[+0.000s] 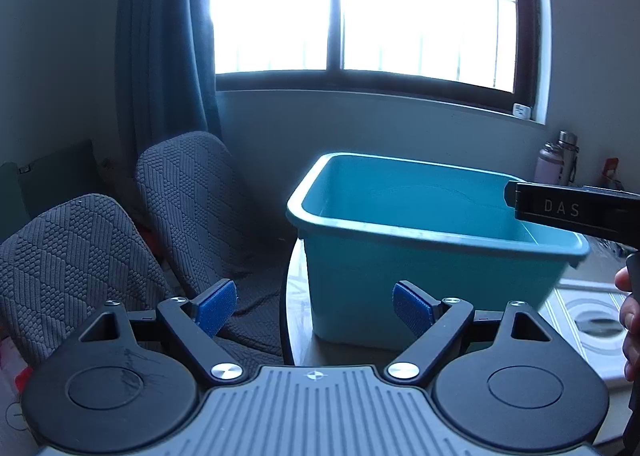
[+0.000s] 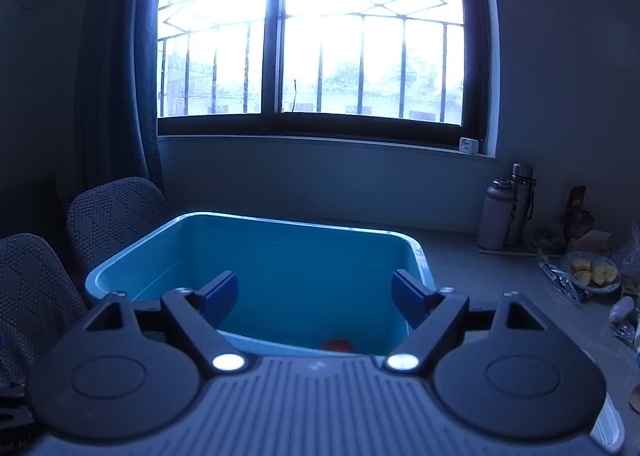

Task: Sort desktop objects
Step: 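Move both grippers away from the bin toward the white lid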

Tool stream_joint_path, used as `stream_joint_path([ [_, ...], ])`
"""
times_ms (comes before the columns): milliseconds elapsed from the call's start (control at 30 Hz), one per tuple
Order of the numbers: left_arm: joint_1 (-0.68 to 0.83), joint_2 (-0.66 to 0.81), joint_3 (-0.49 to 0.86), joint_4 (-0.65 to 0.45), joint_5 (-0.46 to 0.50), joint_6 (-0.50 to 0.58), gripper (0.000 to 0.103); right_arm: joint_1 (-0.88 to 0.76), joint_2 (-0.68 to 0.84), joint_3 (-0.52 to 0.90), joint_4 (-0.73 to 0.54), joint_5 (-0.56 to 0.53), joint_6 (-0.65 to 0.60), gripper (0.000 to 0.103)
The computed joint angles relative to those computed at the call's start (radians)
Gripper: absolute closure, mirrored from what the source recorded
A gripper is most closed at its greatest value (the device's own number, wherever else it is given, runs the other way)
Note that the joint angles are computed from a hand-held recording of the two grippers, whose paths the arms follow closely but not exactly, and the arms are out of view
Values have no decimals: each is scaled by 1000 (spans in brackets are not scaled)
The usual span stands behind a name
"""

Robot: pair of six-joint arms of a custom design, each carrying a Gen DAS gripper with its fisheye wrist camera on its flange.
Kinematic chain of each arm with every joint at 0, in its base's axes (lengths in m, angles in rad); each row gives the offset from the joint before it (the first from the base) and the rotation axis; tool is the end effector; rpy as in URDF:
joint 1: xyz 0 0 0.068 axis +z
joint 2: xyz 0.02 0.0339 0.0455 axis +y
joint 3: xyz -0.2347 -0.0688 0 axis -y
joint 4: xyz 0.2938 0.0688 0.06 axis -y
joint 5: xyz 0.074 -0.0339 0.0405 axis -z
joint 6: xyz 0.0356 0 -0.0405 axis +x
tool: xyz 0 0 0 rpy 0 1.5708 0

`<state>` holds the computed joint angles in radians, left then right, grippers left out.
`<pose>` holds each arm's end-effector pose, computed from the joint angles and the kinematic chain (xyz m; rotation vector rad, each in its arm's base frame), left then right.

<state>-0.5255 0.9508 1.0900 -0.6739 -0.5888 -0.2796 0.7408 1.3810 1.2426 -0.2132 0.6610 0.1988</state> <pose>0.2309 -0.1110 0.3519 -0.0968 2.0078 0.1103 0.2884 0.2341 0.3277 -0.0662 1.8450 0.0184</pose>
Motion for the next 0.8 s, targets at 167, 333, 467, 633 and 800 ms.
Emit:
stream_joint_path([
  [167, -66, -137, -75, -83, -17, -9, 16, 97, -121, -95, -120, 104, 125, 20],
  [333, -144, -288, -169, -184, -37, -47, 16, 203, -207, -171, -283, 225, 287, 19],
  [467, -213, -392, -242, -262, -55, -85, 16, 295, -250, -213, -449, 311, 464, 19],
  [633, -277, -457, -299, -313, -47, -108, 16, 385, -270, -242, -698, 352, 744, 19],
  [800, -331, -465, -335, -322, -43, -137, 16, 429, -303, -290, -868, 340, 950, 19],
])
